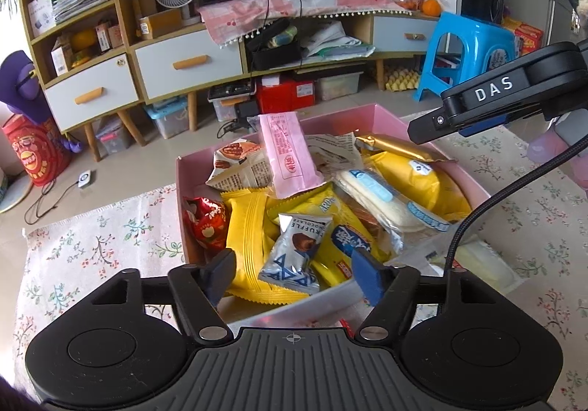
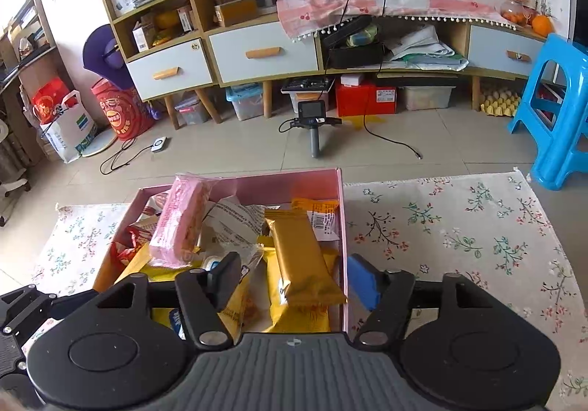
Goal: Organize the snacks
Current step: 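Open both grippers to drop the candy and gold bar into the tray, then move both grippers back toward the red packet and cream-white packet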
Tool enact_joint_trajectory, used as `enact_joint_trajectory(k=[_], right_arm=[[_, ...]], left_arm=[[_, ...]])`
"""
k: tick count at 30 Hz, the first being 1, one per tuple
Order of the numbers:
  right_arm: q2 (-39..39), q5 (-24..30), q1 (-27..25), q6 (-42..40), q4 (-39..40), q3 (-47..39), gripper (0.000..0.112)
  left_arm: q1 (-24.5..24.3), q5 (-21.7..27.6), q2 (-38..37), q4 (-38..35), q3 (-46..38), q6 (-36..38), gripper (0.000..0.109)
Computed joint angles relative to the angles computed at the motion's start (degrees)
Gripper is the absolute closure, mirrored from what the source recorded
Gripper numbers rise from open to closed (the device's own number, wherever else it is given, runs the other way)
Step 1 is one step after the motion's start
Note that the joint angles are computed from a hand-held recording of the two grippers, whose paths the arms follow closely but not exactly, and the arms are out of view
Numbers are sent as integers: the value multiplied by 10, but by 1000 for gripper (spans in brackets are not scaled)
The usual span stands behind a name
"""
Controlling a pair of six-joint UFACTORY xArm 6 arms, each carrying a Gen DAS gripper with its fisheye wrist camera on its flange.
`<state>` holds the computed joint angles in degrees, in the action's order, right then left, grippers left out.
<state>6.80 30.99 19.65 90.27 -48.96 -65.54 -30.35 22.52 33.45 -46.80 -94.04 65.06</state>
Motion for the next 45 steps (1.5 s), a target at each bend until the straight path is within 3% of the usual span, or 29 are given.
enact_joint_trajectory(k=[15,31,36,45], right_arm=[[-64,38,61,27,-20,37,29],[-75,59,124,27,22,49,23],[-67,83,145,57,0,49,23],[-70,81,162,80,-82,76,21]], left_arm=[[16,17,-101,-27,114,37,15],[34,9,-168,3,212,16,11],[43,12,-173,-1,231,22,11],[48,10,-173,-110,259,118,11]])
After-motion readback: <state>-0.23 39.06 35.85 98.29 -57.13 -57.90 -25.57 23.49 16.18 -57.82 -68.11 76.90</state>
